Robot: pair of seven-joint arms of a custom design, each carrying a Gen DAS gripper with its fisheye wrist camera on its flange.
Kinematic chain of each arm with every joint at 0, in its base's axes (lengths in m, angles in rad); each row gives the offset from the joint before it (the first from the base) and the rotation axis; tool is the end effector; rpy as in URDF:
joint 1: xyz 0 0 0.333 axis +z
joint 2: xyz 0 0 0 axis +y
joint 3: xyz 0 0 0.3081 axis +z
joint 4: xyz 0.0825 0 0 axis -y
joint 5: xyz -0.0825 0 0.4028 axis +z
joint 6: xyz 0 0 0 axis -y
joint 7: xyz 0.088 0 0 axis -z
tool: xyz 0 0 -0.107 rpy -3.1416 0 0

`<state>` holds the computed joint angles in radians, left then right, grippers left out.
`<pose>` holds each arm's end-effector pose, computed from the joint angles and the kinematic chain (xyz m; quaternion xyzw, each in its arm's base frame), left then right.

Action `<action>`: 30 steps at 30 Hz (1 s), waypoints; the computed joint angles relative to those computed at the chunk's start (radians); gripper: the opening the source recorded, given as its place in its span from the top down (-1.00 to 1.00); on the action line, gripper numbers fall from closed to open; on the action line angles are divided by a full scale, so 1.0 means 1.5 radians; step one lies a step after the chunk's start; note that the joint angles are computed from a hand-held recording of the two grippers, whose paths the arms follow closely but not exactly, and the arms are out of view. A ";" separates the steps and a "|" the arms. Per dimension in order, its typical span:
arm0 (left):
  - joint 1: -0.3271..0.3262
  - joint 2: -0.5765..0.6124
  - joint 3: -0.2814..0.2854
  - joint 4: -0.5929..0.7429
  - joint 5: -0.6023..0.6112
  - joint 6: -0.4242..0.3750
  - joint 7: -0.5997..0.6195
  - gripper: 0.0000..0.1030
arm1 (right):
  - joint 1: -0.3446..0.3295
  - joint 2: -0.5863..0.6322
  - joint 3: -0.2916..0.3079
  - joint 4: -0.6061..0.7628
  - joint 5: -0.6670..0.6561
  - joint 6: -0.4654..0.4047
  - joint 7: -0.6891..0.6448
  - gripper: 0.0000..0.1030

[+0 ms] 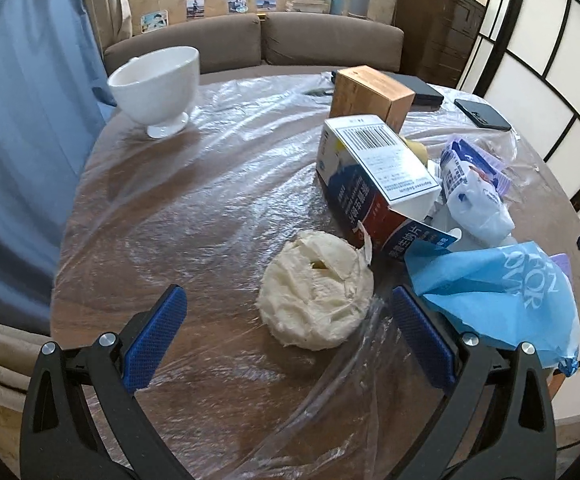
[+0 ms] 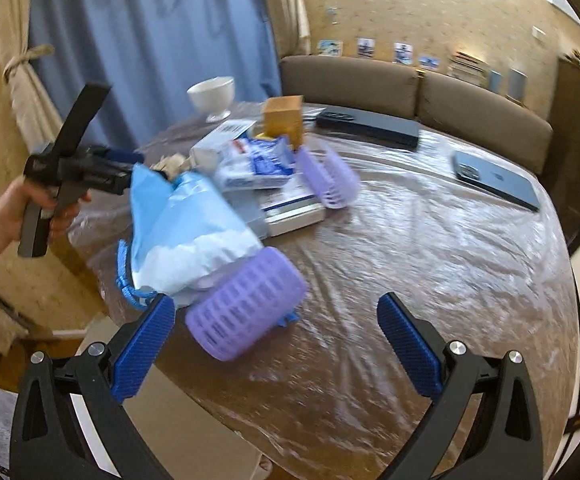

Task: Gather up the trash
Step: 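Grasp the blue paper bag with the right tool while the left tool grasps the crumpled tissue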

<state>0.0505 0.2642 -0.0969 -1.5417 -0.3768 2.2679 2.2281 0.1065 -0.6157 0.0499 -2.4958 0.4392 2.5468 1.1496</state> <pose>0.6968 -0.0342 0.5414 -0.4810 0.8283 -0.2626 0.1166 0.4285 0.0645 0.5571 -0.7505 0.5548 -0.1585 0.3222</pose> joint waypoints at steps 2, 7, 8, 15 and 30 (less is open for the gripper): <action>-0.002 0.007 0.002 0.008 0.008 -0.003 -0.005 -0.98 | -0.001 0.016 0.008 0.013 -0.008 -0.005 0.006 -0.93; 0.002 0.013 -0.001 0.008 -0.002 -0.006 0.000 -0.98 | 0.045 0.030 -0.006 0.035 0.028 0.007 -0.042 -0.93; 0.003 0.015 -0.001 0.010 -0.005 -0.008 -0.001 -0.98 | 0.050 0.034 -0.005 0.042 0.030 0.003 -0.048 -0.93; 0.005 0.016 0.000 0.003 -0.003 0.000 0.010 -0.98 | 0.023 0.111 0.067 0.111 -0.079 -0.005 0.000 -0.93; -0.001 -0.007 -0.002 -0.033 0.010 0.046 0.074 -0.54 | 0.045 0.209 0.080 0.183 -0.263 -0.031 0.111 -0.49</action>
